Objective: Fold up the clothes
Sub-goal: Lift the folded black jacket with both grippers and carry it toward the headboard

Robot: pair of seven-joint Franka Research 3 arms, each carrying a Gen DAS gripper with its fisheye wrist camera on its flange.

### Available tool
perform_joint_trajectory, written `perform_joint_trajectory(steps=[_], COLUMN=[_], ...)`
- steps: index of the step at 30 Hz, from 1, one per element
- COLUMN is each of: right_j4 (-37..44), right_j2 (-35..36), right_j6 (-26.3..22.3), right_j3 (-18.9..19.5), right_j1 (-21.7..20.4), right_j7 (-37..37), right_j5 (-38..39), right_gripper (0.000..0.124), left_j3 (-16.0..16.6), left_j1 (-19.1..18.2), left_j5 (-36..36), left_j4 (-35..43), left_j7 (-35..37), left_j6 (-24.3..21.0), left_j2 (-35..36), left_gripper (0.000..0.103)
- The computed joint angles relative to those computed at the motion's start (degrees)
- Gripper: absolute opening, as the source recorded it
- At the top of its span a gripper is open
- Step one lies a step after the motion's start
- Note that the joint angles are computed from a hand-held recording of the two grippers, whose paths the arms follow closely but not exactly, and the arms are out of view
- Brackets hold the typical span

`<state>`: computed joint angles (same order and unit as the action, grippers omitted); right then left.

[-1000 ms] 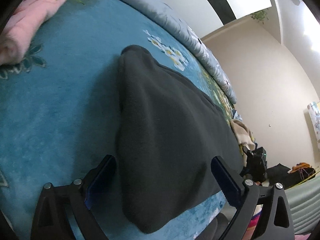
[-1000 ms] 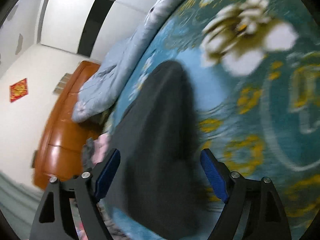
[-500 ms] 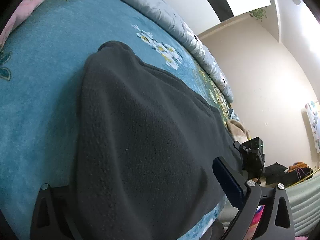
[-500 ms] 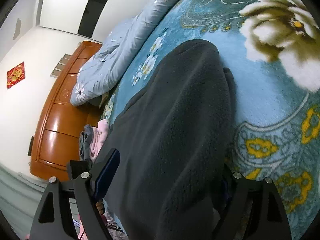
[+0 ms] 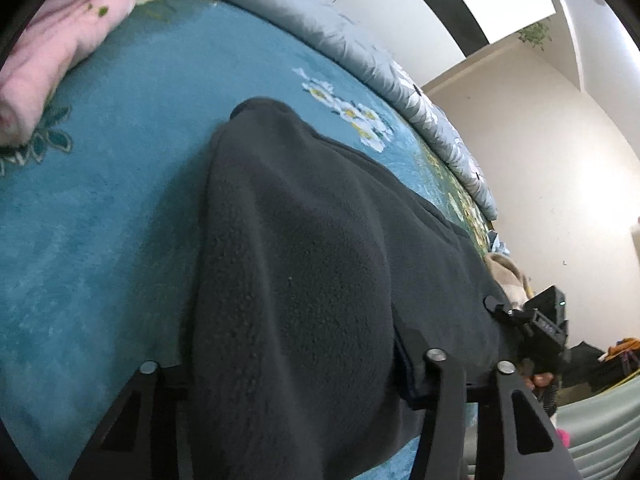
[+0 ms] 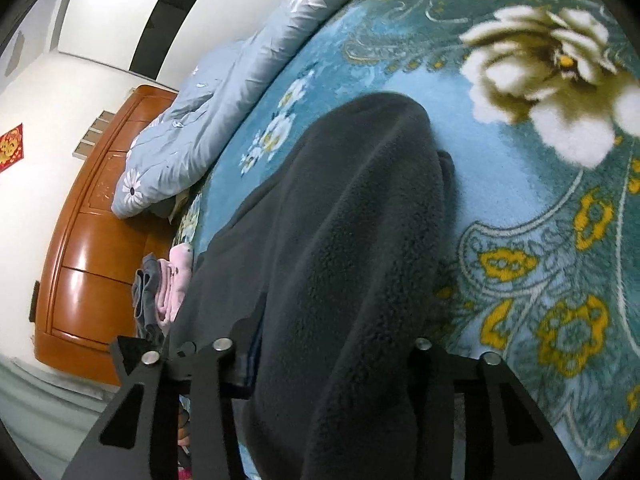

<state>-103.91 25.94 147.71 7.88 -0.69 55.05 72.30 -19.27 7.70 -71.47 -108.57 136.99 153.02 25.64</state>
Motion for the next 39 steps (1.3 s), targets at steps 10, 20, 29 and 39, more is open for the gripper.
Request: perform_joint_trajectory(steps=[10, 20, 29, 39], right_j4=[-6.24, -7.99, 4.12, 34.95], right_j2=[-8.67, -13.44, -7.44, 9.59], right_j6=[3.19, 4.64, 3.13, -1.01], right_j3=[-0.54, -1.45, 1.11, 5.46], right_j1=[3.04, 7.63, 11.18, 15.71], right_j7=[-6.33, -7.42, -5.08, 3.32], right_j5=[2.71, 3.12, -0.54, -14.36], right_gripper=[0.041, 0.041, 0.041, 0.041], left_j3=[0.62, 7.63, 13.49, 18.77], left_j1=[-1.63, -2.50, 1.67, 8.35], left_j5=[-10.62, -15.93, -15.96, -14.76], left_j4=[-4.99, -7.92, -7.29, -1.75], left_j7=[14.03, 19.75, 21.21, 24.17], left_j6=[2.05, -6.96, -13.42, -17.17], left_j2=[-7.14, -12.82, -18.00, -19.70], left_gripper=[0.047, 0.046, 0.046, 0.047])
